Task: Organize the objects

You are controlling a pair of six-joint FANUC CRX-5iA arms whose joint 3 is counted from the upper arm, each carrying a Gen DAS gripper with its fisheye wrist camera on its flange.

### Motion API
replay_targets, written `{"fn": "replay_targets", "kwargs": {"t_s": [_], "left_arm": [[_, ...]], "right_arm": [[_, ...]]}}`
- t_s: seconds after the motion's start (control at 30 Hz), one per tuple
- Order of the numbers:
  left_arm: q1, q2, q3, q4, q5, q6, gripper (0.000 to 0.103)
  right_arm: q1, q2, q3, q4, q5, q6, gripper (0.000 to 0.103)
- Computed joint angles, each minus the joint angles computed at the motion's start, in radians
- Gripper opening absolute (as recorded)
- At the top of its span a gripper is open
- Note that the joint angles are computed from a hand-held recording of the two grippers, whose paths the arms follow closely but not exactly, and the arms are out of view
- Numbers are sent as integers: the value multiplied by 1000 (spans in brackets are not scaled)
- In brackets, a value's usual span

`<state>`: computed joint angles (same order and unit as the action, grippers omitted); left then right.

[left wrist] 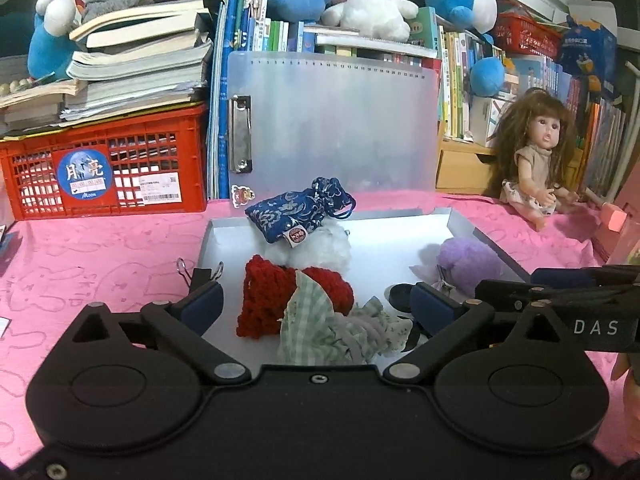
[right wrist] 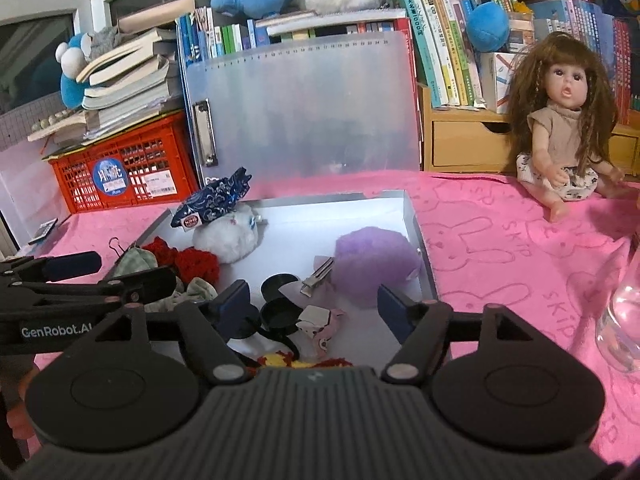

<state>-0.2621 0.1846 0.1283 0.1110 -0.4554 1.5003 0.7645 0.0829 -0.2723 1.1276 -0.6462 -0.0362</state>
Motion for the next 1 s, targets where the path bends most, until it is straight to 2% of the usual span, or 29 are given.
{"fn": "replay_targets", "kwargs": {"t_s": [0.27, 0.73, 1.0], "left_arm": [[-4, -46, -25, -40, -13, 34, 103], [8, -187, -173, -40, -22, 50, 103], [1, -204, -194, -146, -76, 167, 103]], "right_arm": [[12, -31, -30, 40, -21, -48, 88], [100, -104, -113, 83, -111, -77, 91], [149, -101, -143, 70, -165, -76, 94]]}}
